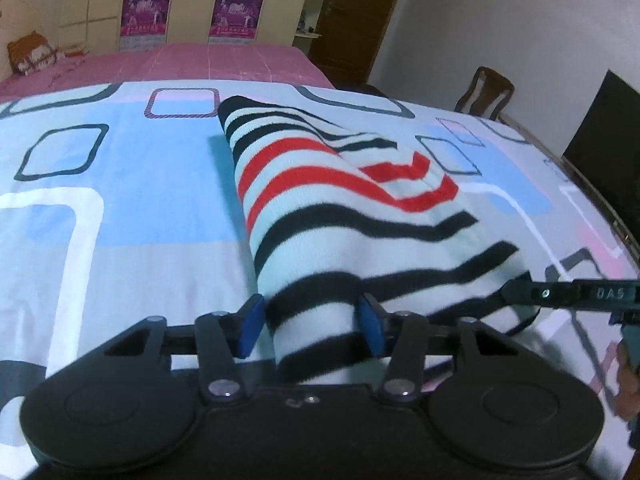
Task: Fold small clothes
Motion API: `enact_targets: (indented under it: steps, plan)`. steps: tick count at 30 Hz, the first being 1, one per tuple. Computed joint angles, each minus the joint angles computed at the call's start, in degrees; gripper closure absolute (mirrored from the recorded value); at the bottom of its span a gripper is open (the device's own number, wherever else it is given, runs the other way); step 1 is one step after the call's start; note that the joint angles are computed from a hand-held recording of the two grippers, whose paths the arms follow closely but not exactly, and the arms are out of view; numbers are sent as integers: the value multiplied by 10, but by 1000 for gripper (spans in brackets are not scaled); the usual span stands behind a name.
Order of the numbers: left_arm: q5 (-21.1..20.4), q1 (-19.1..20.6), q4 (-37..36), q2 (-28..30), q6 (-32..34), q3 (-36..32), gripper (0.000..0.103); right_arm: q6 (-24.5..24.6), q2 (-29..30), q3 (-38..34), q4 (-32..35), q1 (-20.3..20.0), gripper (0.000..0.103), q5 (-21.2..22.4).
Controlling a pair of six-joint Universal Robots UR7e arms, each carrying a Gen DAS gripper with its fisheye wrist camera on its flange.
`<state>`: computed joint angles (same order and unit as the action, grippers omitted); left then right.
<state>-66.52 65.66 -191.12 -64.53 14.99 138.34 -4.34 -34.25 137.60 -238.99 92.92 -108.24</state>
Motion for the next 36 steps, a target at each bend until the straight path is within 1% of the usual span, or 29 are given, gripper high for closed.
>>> enact_targets:
  steps: [2,4,5,7,8,9,10,15,18,22,24,25,26,30,32,34,36]
  plan:
    - [2,0,1,-2,0,3,57,8,3,3,-3,2,78,-7]
    - [7,1,-1,-2,10,4,58,22,1,12,-11,-4,78,15]
    - [5,4,-2,-2,17,3,58,23,1,16,-14,-11,78,27]
    - [-1,13,0,5,27,-2,55,26,2,13,5,-25,83,21]
    - [-2,15,0,8,29,-5,55,27,3,13,10,-40,83,29]
    - [-2,16,2,9,26,-7,54,34,4,18,3,-57,83,51]
    - [1,14,6,9,22,-8,54,44,2,22,0,-65,82,63]
    - [16,-4,5,1,36,-2,53,13,-20,22,16,-25,82,22]
    - [15,-11,-10,-10,30,6,47,-17,-30,15,9,11,82,-14]
    - [-3,-22,-48,-22,33,13,47,-61,-32,-17,5,52,82,-47]
    - [-9,-25,-51,-17,38,3,51,-91,-19,-46,0,70,82,-74]
    - [-12,-26,-45,-12,38,-6,54,-104,-11,-62,3,79,82,-89]
    - [-14,-26,-44,-4,39,-15,55,-111,-5,-77,11,85,82,-100]
    - [-15,-25,-66,34,52,-50,62,-133,17,-134,44,88,82,-108]
    - [-20,-21,-69,52,59,-69,66,-152,30,-161,51,86,82,-115]
    - [-21,-14,-70,72,70,-88,75,-163,41,-189,65,83,82,-120]
    - [-13,-5,-83,92,74,-103,78,-169,53,-218,76,81,82,-128]
